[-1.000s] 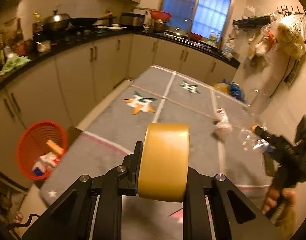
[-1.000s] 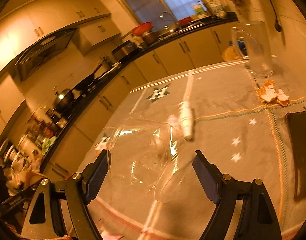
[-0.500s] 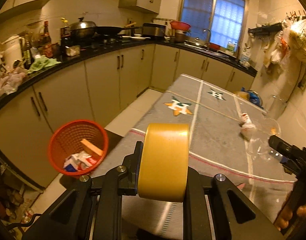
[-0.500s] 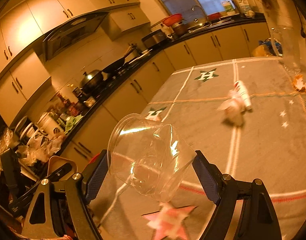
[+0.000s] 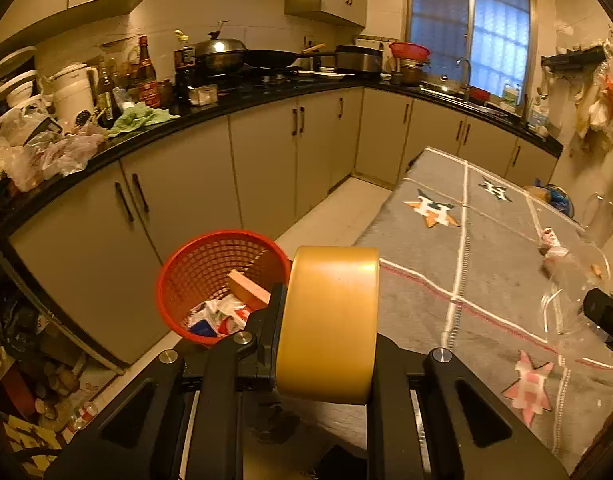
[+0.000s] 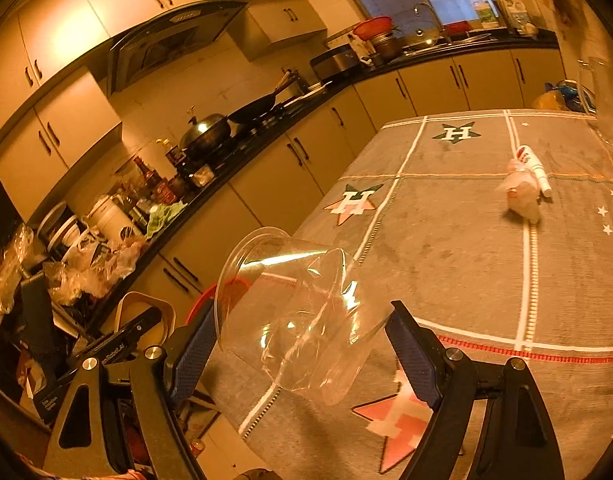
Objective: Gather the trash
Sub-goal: 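Carry the tape roll and plastic bag over the red wastebasket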
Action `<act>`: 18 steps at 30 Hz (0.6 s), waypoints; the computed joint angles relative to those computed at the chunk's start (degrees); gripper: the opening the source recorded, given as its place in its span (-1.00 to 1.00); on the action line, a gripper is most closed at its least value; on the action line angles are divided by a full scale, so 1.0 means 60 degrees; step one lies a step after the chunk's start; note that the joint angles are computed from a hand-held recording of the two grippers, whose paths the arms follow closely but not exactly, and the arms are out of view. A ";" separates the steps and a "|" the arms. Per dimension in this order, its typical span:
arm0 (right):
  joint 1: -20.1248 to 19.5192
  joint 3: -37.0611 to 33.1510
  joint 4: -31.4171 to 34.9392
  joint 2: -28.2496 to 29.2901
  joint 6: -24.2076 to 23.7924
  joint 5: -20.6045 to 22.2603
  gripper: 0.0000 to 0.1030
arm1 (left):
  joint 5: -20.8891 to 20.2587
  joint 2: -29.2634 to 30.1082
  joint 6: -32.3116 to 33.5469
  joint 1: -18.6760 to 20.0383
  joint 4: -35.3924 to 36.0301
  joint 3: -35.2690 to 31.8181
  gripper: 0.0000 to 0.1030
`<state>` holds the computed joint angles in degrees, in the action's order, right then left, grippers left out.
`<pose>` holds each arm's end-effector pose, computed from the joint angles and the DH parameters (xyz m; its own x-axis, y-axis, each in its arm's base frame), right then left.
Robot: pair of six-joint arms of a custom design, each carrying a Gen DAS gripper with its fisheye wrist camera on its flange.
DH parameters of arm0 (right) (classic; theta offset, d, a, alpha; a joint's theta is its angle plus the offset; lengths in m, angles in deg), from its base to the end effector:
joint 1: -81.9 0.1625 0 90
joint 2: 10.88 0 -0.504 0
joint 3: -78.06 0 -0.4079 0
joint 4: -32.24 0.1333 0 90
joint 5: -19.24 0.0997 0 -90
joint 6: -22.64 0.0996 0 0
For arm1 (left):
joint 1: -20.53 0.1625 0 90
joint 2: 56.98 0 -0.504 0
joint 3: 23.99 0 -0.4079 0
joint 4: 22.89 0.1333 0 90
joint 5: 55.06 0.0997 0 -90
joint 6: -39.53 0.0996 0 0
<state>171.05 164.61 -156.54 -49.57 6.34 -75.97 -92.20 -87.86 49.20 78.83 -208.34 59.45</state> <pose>0.1123 -0.8087 0.1900 -0.9574 -0.0951 0.2728 -0.2702 0.6289 -0.7290 -0.2365 -0.7877 0.1211 -0.7228 -0.0376 -0.6901 0.5137 0.6387 -0.5728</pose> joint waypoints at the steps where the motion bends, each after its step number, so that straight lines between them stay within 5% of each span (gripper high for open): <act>1: 0.0021 -0.0029 0.0024 0.0028 -0.0011 -0.0027 0.69 | 0.0048 0.0001 0.0012 0.0011 -0.0022 0.0000 -0.67; 18: 0.0364 -0.1021 0.1087 0.0749 -0.0441 -0.0437 0.69 | 0.0229 -0.0020 -0.0162 0.0487 0.0226 -0.0175 -0.67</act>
